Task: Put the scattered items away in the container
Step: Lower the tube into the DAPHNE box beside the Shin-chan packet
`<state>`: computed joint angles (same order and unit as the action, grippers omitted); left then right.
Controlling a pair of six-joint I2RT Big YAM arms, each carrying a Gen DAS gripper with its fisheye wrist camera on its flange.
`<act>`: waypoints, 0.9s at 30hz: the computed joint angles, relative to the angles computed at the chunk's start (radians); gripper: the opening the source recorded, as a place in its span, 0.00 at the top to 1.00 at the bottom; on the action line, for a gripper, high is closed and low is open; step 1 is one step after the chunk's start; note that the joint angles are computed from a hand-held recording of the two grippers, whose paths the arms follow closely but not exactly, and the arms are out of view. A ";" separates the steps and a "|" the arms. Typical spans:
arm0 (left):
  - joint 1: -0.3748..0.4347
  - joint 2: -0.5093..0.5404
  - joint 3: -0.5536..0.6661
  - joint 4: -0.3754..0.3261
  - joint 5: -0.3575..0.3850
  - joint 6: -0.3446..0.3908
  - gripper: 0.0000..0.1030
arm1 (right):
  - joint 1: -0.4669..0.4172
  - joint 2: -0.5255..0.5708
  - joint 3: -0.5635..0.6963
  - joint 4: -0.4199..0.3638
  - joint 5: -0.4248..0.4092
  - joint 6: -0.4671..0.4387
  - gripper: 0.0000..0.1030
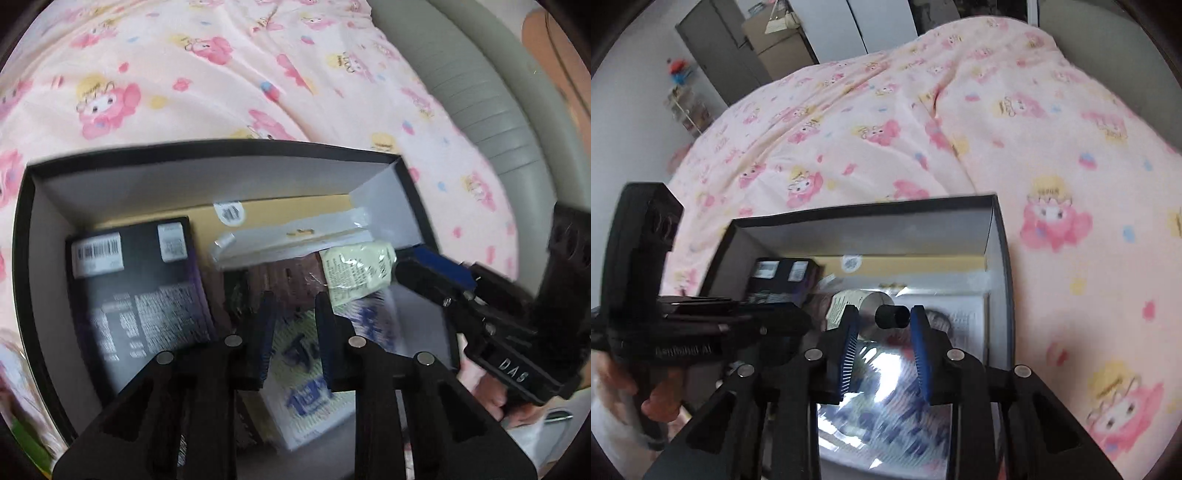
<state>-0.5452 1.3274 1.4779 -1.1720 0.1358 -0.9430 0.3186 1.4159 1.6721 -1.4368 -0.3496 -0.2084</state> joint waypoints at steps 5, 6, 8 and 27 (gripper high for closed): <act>0.000 -0.024 -0.036 -0.003 -0.007 -0.001 0.81 | -0.008 0.002 -0.022 0.004 0.031 0.004 0.76; -0.004 -0.034 -0.045 -0.006 -0.014 0.002 0.81 | -0.006 -0.017 -0.040 0.020 0.059 -0.005 0.76; -0.004 -0.050 -0.062 0.005 0.004 0.010 0.81 | -0.005 -0.035 -0.053 0.030 0.074 -0.025 0.76; 0.070 0.063 0.026 -0.045 -0.005 0.120 0.78 | 0.046 0.147 0.074 -0.051 0.096 0.052 0.76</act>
<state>-0.4748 1.3906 1.5043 -1.2172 0.1304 -0.8226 0.3646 1.5633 1.7466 -1.4880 -0.2540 -0.1568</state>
